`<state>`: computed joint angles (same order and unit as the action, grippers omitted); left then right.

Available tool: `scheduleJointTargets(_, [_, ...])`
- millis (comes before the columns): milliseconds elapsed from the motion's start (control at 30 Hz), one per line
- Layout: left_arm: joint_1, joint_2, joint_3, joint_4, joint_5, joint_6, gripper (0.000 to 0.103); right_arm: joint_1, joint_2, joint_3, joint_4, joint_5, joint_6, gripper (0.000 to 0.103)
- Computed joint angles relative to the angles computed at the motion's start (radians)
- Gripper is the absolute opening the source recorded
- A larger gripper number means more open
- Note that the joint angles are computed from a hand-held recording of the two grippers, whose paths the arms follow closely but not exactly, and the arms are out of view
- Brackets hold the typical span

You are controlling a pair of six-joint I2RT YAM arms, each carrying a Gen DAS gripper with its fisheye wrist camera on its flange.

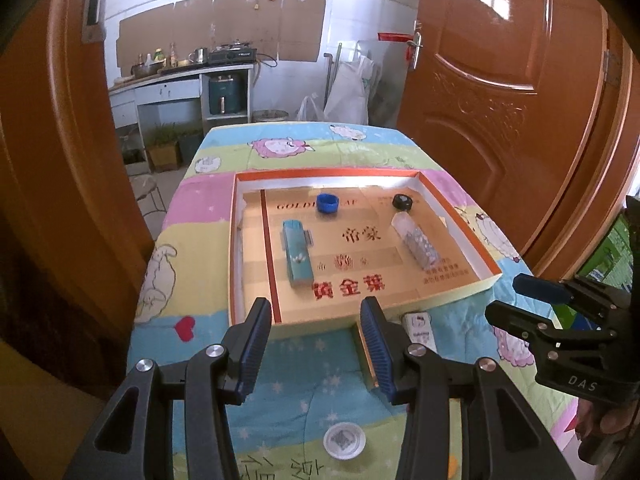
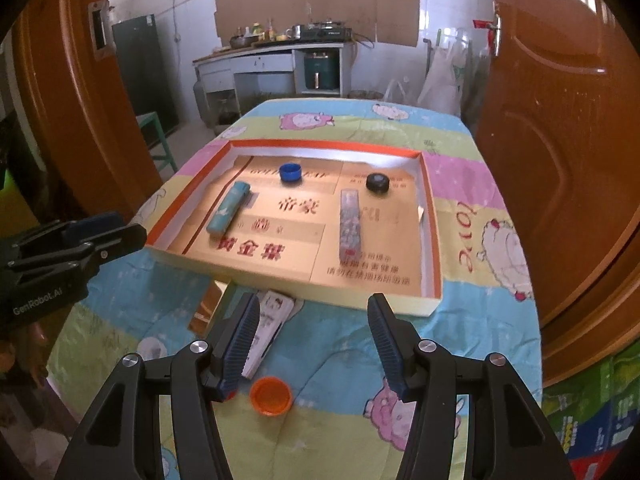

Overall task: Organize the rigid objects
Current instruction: 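Move both open tools back toward the caps lying on the bed cover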

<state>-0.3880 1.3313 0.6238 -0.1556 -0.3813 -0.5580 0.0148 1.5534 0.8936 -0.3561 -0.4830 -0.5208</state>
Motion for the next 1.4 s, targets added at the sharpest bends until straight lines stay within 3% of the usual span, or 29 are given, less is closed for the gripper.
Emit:
scheduleJointTargets(633, [-0.13,0.054,-0.151,0.142,-0.018,-0.078,0.046,-0.042,-0.011,-0.172,0.121,-0.013,-0.019,0.058])
scheduleJointTargets(1400, [-0.205,0.159,-0.197,0.211,-0.06,-0.127,0.046,-0.03,0.003,-0.249,0.159,-0.014,-0.081,0.058])
